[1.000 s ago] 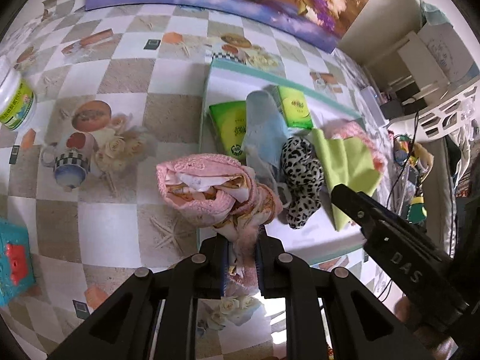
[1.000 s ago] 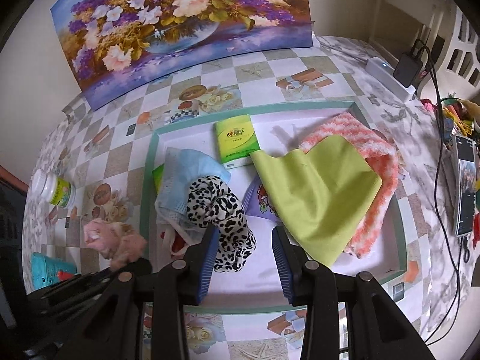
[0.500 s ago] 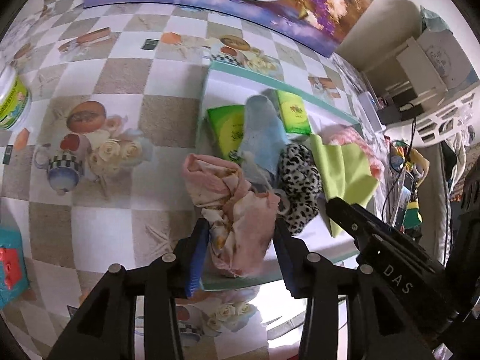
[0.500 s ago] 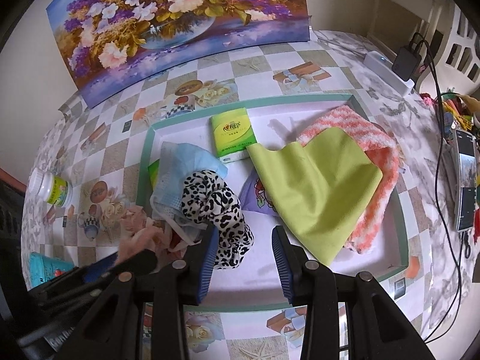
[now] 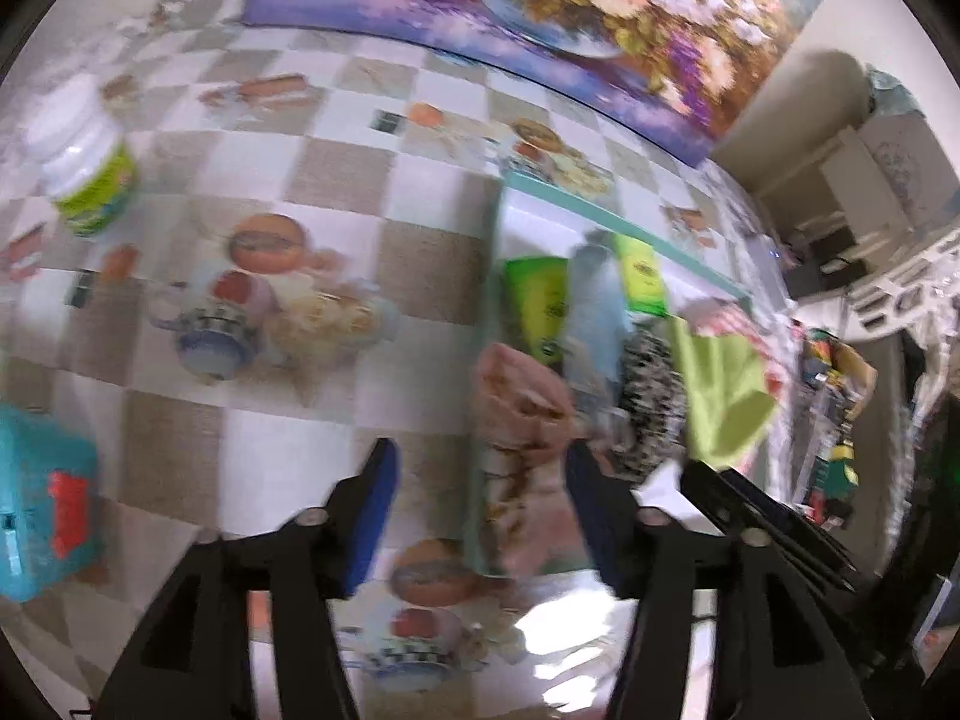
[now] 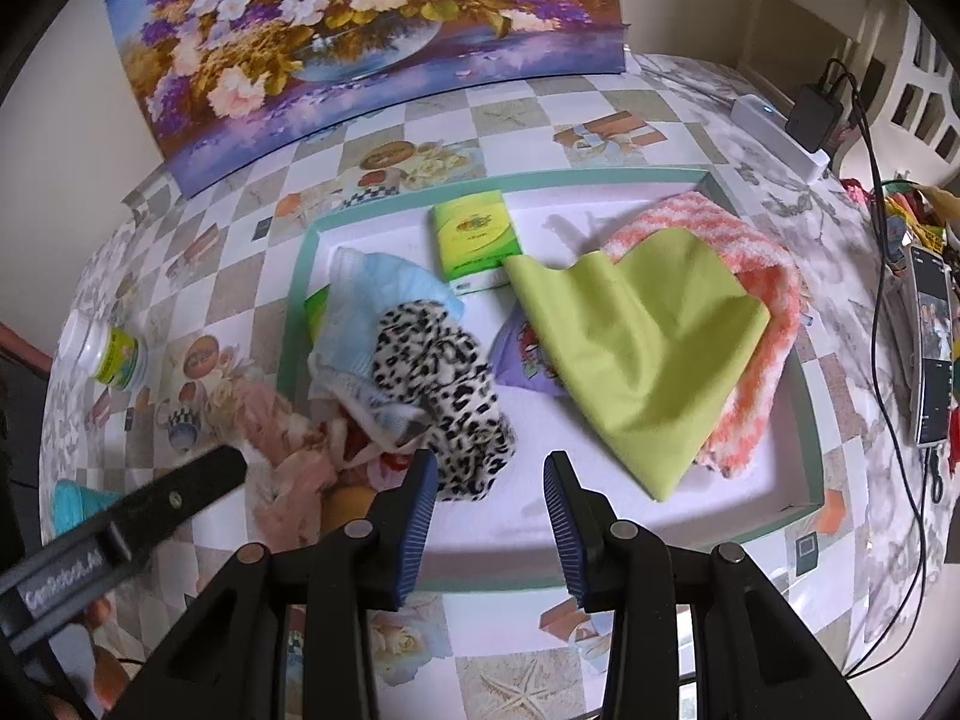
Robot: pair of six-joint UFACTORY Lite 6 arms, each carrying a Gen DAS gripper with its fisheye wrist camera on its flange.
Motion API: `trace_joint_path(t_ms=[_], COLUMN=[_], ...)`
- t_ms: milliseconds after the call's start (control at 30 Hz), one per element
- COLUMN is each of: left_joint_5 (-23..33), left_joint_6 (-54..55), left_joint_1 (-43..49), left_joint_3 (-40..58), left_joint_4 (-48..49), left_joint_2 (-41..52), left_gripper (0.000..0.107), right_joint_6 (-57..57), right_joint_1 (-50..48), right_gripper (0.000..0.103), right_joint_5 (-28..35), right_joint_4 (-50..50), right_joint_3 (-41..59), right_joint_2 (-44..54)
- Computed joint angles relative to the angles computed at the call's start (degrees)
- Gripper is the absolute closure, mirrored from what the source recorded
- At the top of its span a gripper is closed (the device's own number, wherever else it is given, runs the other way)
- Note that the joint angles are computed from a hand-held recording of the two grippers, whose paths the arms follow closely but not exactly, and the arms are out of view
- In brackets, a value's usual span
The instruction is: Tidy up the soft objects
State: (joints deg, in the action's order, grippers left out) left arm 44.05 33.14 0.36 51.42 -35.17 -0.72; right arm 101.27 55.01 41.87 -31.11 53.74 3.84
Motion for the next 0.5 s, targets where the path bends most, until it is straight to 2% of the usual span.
trace_joint_path(t_ms=[100,133,167,200,300,367,467,500], left_joint_5=[-4.54,-5.66,-7.04,-8.25,-10.14,-10.20,-10.26,-9.97], left_joint_6=[-5.43,-7.10,-9.52,-11.52,-14.77,-14.23,-12.73,-11.80], left_joint_1=[0.10,0.18,0.33,0.52,2.06,3.75,6.06,6.79], left_joint_3=[-2.11,-2.76,-3.57,-4.25,-6.40,-7.60,-9.83,-10.29], left_joint_4=[6.41,8.31,11.08,13.55,18.35,18.57,18.54,18.35], left_joint_2=[-2.23,-2.75,-3.43,-4.03,-6.73,-8.71,-12.80,-13.95], left_gripper=[0.034,0.028,0.025,0.022,0.021,0.021,0.020,0.014], right_joint_6=[0.36,0.18,-0.05,-0.49,-0.54,0.11,1.45,1.93], right_joint_1=[1.76,2.29,2.74,3.18,4.70,5.96,8.15,8.62], right_gripper=[0.062,0.057,0.046,0.041,0.036,0.023,0.010,0.006], right_joint_5=[-0.26,-0.06,0.09,0.17,0.78,1.84,3.73,4.02], right_joint_4=[-0.14,0.16,0.52,1.02,1.40,1.25,0.56,0.23], right_joint_3=[1.83,2.71,3.49,4.25,6.04,7.12,8.43,8.40], right_joint_2=[1.81,2.78,3.73,4.66,6.70,7.64,8.56,8.38])
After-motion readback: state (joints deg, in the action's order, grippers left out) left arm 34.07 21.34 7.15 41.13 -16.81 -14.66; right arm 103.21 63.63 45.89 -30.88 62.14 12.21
